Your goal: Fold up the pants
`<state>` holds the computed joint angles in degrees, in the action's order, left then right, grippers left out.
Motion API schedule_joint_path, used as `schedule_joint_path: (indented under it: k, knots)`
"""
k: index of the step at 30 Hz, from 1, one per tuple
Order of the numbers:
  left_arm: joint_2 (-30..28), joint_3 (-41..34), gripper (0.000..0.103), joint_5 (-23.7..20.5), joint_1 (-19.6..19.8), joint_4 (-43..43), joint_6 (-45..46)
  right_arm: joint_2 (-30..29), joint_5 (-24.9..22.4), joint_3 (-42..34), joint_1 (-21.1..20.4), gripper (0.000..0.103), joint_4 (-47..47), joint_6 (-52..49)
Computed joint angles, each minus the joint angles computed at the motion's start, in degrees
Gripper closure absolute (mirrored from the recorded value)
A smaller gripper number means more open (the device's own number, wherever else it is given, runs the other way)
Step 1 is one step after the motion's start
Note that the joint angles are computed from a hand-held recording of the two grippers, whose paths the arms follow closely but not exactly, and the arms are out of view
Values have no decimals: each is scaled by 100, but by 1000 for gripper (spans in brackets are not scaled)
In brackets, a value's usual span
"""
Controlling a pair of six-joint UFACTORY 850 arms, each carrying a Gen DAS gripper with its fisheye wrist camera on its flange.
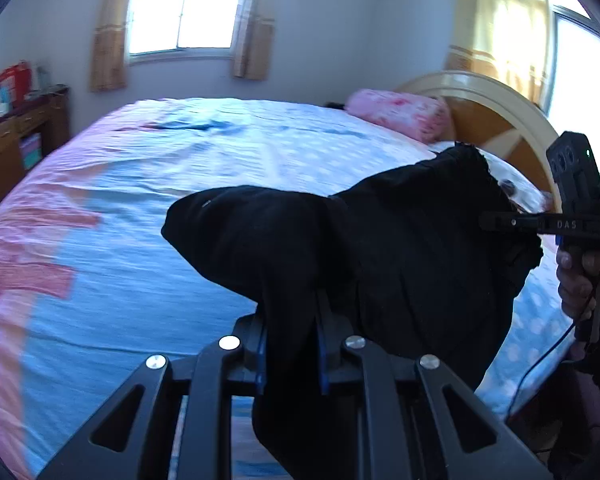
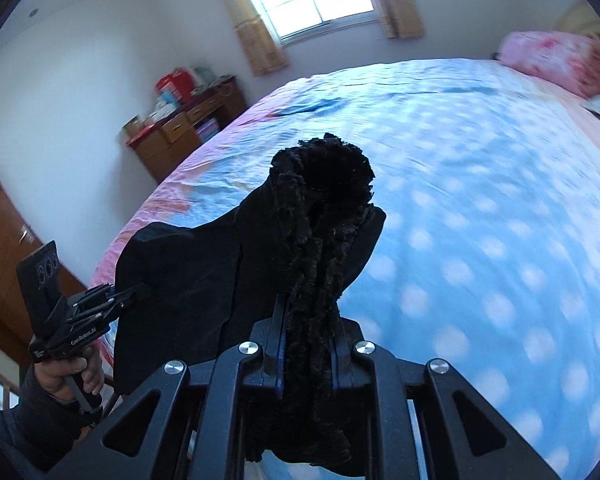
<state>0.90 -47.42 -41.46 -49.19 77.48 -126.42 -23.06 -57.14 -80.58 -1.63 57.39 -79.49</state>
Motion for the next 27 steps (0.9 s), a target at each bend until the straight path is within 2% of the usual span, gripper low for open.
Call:
schedule_joint_path:
  k: [7, 11, 15, 16, 17, 18, 20, 21, 22, 23, 25, 27]
  knots:
    - [681, 670, 84, -433, 365, -235, -169, -390, 123, -600, 950, 88, -119, 120]
    - [789, 917, 84, -399, 570, -376, -257, -810, 151, -1112, 1382, 87, -323, 502]
    - [625, 1087, 82, -51, 765, -485, -469, -1372, 129, -1667, 1713, 87, -884, 1015]
    - [556, 1081, 78, -43, 771, -536, -458, -1499, 187, -1761, 1771, 87, -996, 1143]
    - [400, 1050, 64, -84, 800, -708, -392, -1639, 208, -1880, 1817, 87, -1137, 1290]
    - [334, 1036, 56, -153, 798, -805, -371, -1806, 178, -2032, 1844, 87, -1300, 1496]
    - [199, 1052, 39, -273, 814, -821, -468, -2056, 124, -2248, 1813, 80, -1390, 1795]
    - [166, 1059, 34, -308, 824, -836, -487, -2213, 38, -2397, 1789, 76, -1442, 1970]
    - [74, 1006, 24, -459, 813, -939, -464, -2310, 2, -2480, 1767, 67, -1482, 2103]
    - [15, 969, 14, -563, 818, -1004, -410, -2377, 31, -2535, 1754, 52, -1551, 2238]
    - [-48, 965, 8, -661, 840, -1035, -388, -2444, 92, -2545, 1720, 43, -1509, 2267]
    - [29, 1032, 8, -573, 869, -1057, -505, -2446, 15, -2507, 1656, 42, -1310, 2108]
